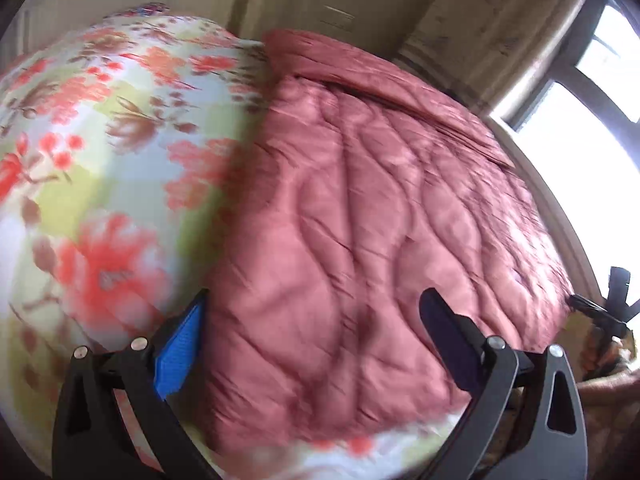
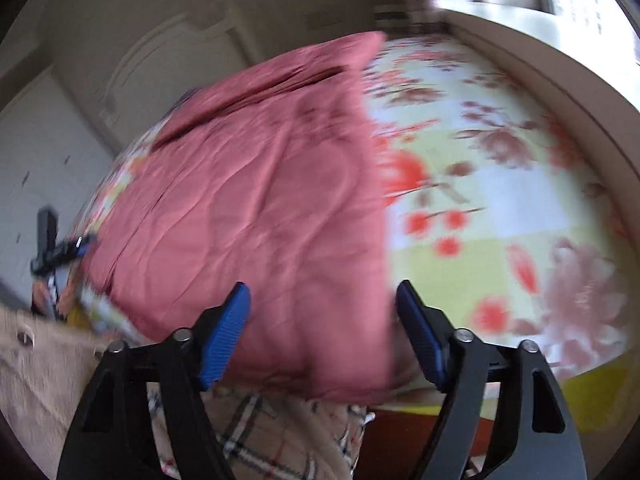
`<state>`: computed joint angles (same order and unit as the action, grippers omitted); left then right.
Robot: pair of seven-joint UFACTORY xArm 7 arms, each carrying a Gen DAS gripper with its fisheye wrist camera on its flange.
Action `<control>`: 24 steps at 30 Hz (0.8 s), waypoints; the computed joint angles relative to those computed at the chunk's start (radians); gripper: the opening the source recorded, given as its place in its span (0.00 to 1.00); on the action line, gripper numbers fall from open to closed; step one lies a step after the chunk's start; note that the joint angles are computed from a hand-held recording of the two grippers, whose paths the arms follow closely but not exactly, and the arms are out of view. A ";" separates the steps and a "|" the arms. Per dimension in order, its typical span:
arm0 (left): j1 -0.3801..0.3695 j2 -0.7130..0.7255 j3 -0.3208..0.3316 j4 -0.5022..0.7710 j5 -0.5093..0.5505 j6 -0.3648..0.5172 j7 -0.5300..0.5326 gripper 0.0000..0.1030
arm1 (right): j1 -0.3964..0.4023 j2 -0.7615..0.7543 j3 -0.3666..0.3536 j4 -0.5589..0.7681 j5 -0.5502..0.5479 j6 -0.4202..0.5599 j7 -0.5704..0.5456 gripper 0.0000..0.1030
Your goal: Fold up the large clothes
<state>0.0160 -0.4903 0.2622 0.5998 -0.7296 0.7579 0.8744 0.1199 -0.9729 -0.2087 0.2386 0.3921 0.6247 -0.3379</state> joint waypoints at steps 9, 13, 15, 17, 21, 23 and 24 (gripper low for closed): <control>-0.005 -0.056 0.102 -0.035 -0.276 0.140 0.091 0.14 | 0.222 -0.096 -0.109 -0.083 0.178 -0.220 -0.039 0.17; 0.027 -0.161 0.171 -0.028 -0.368 0.301 0.148 0.14 | 0.213 -0.276 -0.160 -0.043 0.183 -0.119 -0.079 0.17; 0.051 -0.220 0.180 -0.018 -0.376 0.347 0.145 0.14 | 0.208 -0.338 -0.137 -0.004 0.174 -0.079 -0.082 0.16; 0.052 -0.282 0.228 0.000 -0.414 0.410 0.159 0.10 | 0.232 -0.386 -0.114 0.047 0.171 -0.074 -0.099 0.16; 0.006 -0.299 0.343 0.061 -0.538 0.522 0.179 0.10 | 0.311 -0.386 -0.131 0.126 0.189 -0.166 -0.127 0.16; -0.032 -0.239 0.371 0.113 -0.615 0.544 0.208 0.10 | 0.368 -0.330 -0.162 0.171 0.195 -0.252 -0.151 0.17; -0.034 -0.208 0.358 0.134 -0.638 0.538 0.216 0.10 | 0.420 -0.276 -0.189 0.206 0.203 -0.310 -0.165 0.17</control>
